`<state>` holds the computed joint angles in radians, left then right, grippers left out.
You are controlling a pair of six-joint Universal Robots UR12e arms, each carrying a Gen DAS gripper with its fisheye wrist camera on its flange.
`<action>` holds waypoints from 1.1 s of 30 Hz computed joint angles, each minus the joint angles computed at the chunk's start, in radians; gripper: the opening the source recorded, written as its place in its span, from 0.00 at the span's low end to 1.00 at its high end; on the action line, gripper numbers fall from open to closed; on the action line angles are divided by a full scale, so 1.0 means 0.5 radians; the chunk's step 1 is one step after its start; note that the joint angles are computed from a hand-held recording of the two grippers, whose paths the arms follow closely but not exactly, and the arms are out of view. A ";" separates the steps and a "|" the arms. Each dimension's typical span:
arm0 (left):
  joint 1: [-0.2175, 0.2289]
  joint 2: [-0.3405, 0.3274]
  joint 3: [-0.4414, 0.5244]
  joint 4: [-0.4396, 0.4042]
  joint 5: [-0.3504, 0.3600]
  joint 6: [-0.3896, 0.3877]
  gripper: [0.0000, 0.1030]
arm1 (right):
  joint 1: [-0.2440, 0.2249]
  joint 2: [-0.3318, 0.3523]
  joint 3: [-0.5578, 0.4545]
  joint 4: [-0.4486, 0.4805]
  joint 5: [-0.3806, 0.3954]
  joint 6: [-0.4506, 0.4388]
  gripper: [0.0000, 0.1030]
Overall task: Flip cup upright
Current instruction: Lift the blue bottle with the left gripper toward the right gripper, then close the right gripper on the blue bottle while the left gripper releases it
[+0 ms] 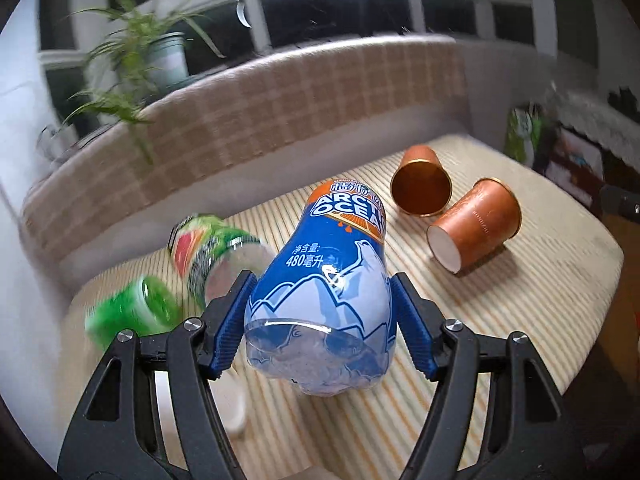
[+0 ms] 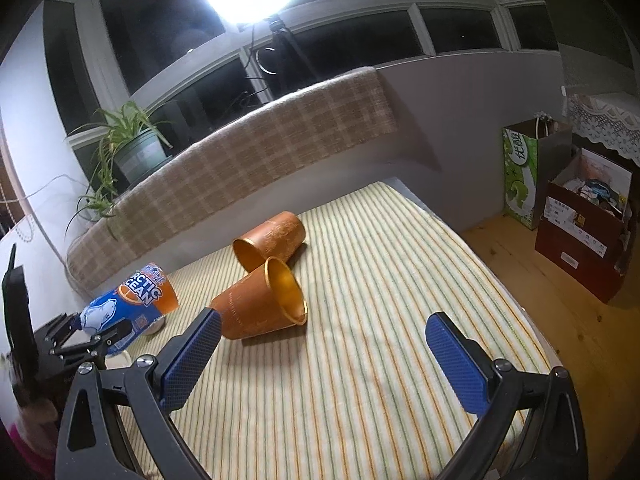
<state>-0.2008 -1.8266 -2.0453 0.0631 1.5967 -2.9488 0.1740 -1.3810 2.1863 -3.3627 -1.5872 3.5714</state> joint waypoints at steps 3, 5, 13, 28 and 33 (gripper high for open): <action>-0.027 -0.006 -0.053 0.099 0.023 -0.174 0.68 | 0.010 -0.011 0.002 0.016 0.042 -0.035 1.00; -0.041 -0.019 -0.079 0.134 0.035 -0.330 0.68 | 0.026 -0.018 0.004 0.023 0.041 -0.065 1.00; -0.030 -0.037 -0.125 0.028 -0.097 -0.681 0.69 | 0.060 -0.036 0.005 0.093 0.103 -0.095 1.00; 0.059 0.076 -0.168 -0.291 -0.468 -0.656 0.85 | 0.057 0.020 -0.089 0.343 0.482 0.033 1.00; 0.081 0.172 -0.212 -0.403 -0.421 -0.535 0.85 | 0.045 0.074 -0.184 0.482 0.699 0.053 0.98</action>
